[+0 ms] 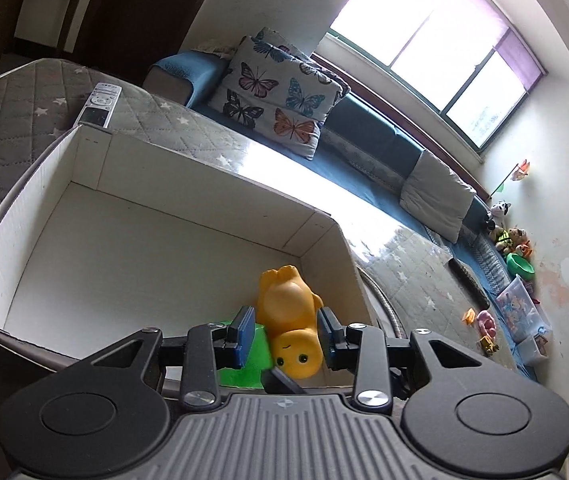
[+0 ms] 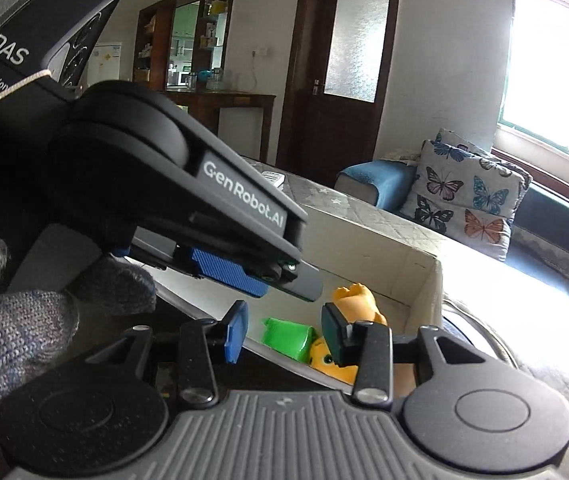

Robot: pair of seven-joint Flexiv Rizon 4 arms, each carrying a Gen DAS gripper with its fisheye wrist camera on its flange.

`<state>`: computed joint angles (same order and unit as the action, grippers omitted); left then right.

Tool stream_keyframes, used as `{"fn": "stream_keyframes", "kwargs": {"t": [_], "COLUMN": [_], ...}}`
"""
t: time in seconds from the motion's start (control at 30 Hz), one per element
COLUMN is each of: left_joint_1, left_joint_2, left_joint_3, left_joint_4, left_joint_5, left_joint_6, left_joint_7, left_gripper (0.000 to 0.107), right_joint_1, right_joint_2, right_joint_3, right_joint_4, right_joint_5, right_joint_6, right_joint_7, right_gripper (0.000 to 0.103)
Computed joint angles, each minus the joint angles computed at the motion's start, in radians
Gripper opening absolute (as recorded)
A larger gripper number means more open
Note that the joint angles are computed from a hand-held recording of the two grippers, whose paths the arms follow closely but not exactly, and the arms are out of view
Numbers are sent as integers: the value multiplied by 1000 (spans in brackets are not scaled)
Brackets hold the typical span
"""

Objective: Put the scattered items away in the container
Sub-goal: 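Carry the green packet with the left tool into the box and open, then reach the left tool to the red apple-half toy and grasp it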

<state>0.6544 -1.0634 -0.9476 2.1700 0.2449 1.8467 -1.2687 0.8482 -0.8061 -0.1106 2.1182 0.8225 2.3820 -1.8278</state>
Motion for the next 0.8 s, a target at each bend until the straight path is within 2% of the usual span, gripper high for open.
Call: {"fn": "stream_keyframes", "kwargs": {"t": [0.37, 0.57, 0.8], "left_joint_1": [32, 31, 11], "left_joint_2": [16, 21, 37], "left_joint_3": [-22, -21, -4], "left_joint_4": [77, 113, 151], "left_joint_5": [43, 59, 60], "left_joint_6": [18, 16, 5], "left_joint_7": [12, 30, 53], "left_gripper": [37, 37, 37], "right_joint_1": [40, 25, -3], "right_joint_2": [11, 20, 14], "right_joint_3": [54, 112, 176], "right_joint_4": [59, 87, 102], "right_joint_5": [142, 211, 259], "right_joint_6": [80, 126, 166], "right_joint_7": [-34, -51, -39], "right_gripper": [53, 60, 62]}}
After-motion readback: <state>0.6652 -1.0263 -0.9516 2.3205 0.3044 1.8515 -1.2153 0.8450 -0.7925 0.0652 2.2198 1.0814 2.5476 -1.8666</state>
